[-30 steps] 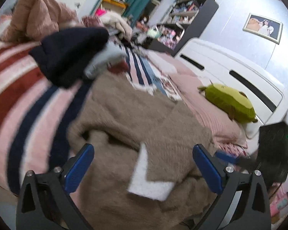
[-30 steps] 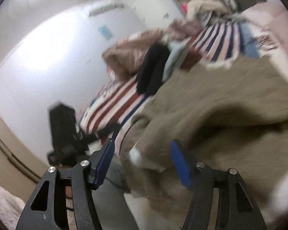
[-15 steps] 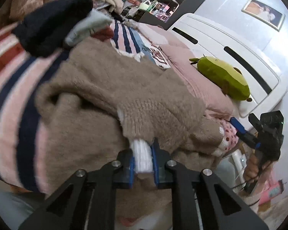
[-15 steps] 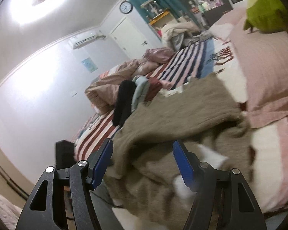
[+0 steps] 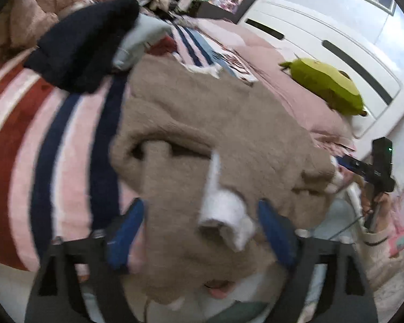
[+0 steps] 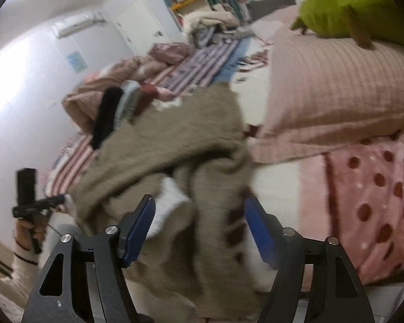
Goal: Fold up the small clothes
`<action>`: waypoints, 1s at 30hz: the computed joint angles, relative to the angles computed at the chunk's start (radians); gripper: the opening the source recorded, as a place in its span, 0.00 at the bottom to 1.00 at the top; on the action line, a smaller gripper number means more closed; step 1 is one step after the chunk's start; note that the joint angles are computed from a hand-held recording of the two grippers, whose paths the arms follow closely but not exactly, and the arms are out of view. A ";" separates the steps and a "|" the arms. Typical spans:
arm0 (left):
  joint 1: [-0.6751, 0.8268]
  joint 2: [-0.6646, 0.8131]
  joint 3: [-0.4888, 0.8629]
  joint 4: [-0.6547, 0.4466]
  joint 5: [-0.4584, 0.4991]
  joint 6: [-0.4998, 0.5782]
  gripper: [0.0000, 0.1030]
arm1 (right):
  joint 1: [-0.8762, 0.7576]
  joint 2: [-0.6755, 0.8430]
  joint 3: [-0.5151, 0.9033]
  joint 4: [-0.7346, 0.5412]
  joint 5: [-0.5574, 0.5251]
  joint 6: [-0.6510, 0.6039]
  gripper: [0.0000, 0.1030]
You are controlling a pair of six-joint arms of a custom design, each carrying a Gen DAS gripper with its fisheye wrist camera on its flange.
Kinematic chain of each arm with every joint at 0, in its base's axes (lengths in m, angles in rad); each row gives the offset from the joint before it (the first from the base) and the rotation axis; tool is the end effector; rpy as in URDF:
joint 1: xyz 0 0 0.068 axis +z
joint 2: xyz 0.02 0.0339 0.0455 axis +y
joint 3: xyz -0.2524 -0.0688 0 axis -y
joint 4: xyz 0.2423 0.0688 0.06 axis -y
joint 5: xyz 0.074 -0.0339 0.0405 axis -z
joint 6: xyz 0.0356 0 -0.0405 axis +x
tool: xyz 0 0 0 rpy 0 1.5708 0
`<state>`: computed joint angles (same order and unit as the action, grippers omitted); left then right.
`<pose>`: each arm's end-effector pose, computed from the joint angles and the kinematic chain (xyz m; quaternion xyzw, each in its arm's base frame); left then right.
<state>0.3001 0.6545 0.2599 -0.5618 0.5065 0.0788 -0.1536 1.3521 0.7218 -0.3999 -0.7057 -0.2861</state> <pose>0.1265 0.0211 0.1435 -0.0266 0.9255 -0.1794 0.3325 0.2490 -0.0152 0.1789 -0.1519 0.8962 0.2704 0.3172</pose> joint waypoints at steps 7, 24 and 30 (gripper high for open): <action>0.072 0.252 -0.021 0.171 0.081 -0.004 0.86 | -0.006 0.263 0.132 -0.134 -0.032 -0.150 0.70; 0.051 0.566 -0.017 0.439 0.375 -0.071 0.85 | -0.034 0.597 0.424 -0.694 -0.373 -0.609 0.87; -0.108 0.487 -0.028 0.455 0.193 -0.183 0.43 | 0.108 0.473 0.293 -0.384 -0.247 -0.322 0.39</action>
